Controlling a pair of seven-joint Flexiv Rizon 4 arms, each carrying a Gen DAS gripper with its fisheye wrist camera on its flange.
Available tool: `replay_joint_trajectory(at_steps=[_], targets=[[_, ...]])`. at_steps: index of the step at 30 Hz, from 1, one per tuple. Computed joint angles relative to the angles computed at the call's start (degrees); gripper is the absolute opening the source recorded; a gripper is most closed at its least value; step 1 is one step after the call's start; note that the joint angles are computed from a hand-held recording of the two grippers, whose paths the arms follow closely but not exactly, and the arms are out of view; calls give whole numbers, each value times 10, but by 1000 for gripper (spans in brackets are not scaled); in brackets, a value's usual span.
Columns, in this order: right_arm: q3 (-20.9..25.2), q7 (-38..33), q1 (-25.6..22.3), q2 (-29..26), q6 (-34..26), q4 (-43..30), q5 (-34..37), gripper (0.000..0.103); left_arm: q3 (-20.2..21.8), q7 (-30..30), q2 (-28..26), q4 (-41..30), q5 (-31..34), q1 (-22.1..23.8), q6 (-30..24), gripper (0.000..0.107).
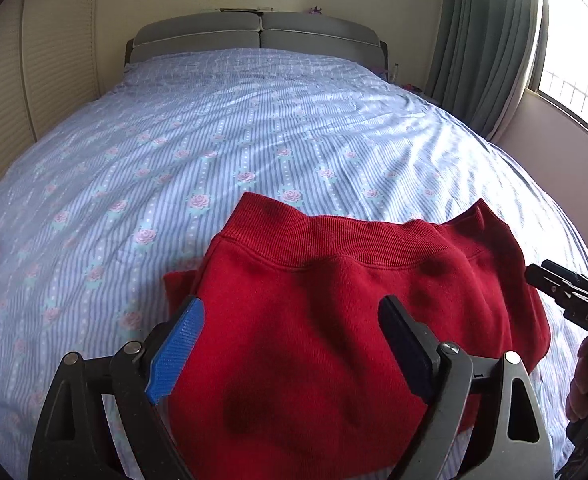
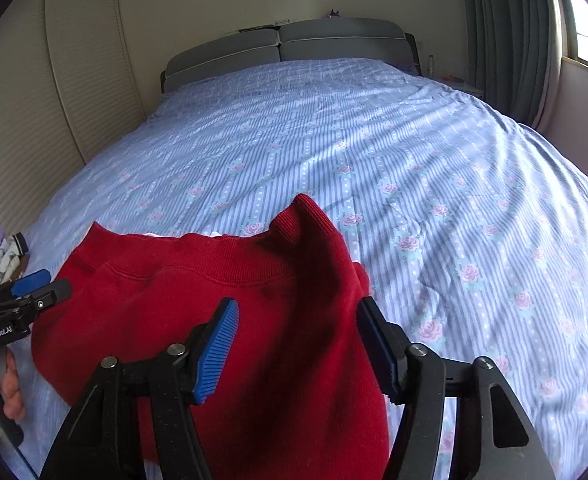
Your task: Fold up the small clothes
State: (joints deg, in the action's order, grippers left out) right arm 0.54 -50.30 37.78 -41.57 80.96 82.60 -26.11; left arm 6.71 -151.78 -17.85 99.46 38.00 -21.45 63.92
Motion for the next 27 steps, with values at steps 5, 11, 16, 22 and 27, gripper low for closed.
replay_joint_trajectory(at_steps=[5,11,16,22,27], targets=[[-20,52,1,64,56,111,13,74,-9,-59,41,24,39,-32,-60,89],[112,43,-96,83,90,170,107,74,-49,-110,54,29,58,-37,-106,89],[197,43,-149,60,108,173,174,74,-63,-121,51,25,53,-34,-126,89],[253,46,-175,12,119,139,206,74,-65,-130,56,25,52,-31,-142,89],[255,49,-162,-24,107,90,202,74,-63,-136,56,27,46,-19,-145,89]])
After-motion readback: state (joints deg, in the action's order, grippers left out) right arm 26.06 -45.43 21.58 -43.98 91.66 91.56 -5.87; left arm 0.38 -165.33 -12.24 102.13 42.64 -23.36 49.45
